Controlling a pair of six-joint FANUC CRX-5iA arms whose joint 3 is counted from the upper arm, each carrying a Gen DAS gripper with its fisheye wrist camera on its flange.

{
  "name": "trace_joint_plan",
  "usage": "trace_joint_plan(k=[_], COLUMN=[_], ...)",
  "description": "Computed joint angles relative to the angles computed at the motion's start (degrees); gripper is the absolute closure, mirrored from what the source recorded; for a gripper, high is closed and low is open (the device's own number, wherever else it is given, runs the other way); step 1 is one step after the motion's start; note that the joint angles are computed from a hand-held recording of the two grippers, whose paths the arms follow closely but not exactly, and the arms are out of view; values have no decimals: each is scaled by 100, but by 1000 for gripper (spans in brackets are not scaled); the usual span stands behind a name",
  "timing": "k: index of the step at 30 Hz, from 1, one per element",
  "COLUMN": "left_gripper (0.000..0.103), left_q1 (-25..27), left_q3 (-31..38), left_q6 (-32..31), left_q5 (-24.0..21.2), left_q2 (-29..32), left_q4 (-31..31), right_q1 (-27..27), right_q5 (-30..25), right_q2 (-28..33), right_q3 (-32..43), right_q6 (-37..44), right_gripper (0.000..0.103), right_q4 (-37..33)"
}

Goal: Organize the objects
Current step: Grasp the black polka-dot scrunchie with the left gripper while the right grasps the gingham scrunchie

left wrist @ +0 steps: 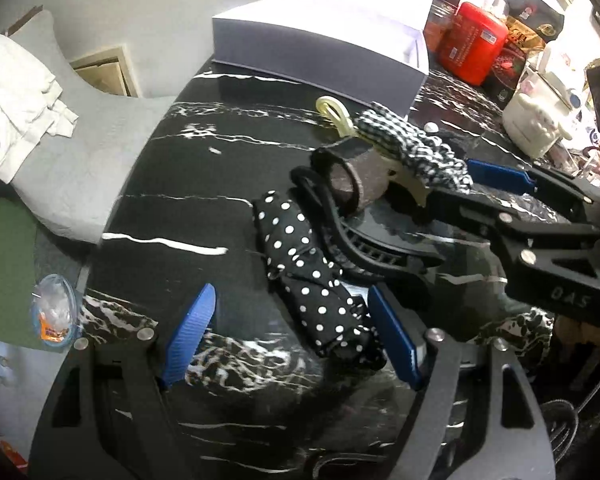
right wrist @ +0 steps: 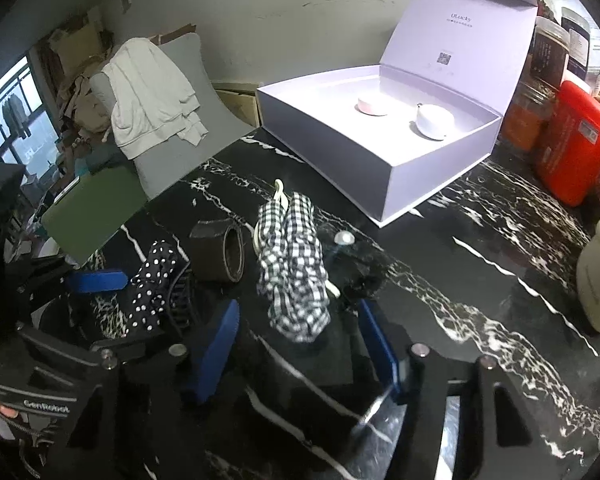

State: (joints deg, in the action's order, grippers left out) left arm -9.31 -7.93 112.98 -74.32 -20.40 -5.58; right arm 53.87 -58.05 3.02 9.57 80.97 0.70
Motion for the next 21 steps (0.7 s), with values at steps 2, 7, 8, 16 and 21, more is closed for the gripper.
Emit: trace_joint_plan(k=[2, 7, 8, 16, 21], left_gripper=[25, 36, 47, 78, 78], left_q1=[20, 180, 165, 85, -155], left_q3=[14, -123, -133, -136, 41], left_q6=[73, -4, -13, -143, -275], left_q5=[-49, 54, 89, 199, 125], left_q2=[-25, -157, -174, -215, -161], left_q4=[-107, 33, 23, 33, -117], right_q1=[122, 100, 91, 134, 300], right_q5=[67, 156, 165, 338, 241], right_q2=[30, 11, -9, -485, -874], right_q3=[-82, -158, -165, -551, -942], right_q6=[-102, 55, 70, 60, -10], right_gripper=[44, 80, 81, 84, 84], right_q4=[332, 225, 191, 382, 852])
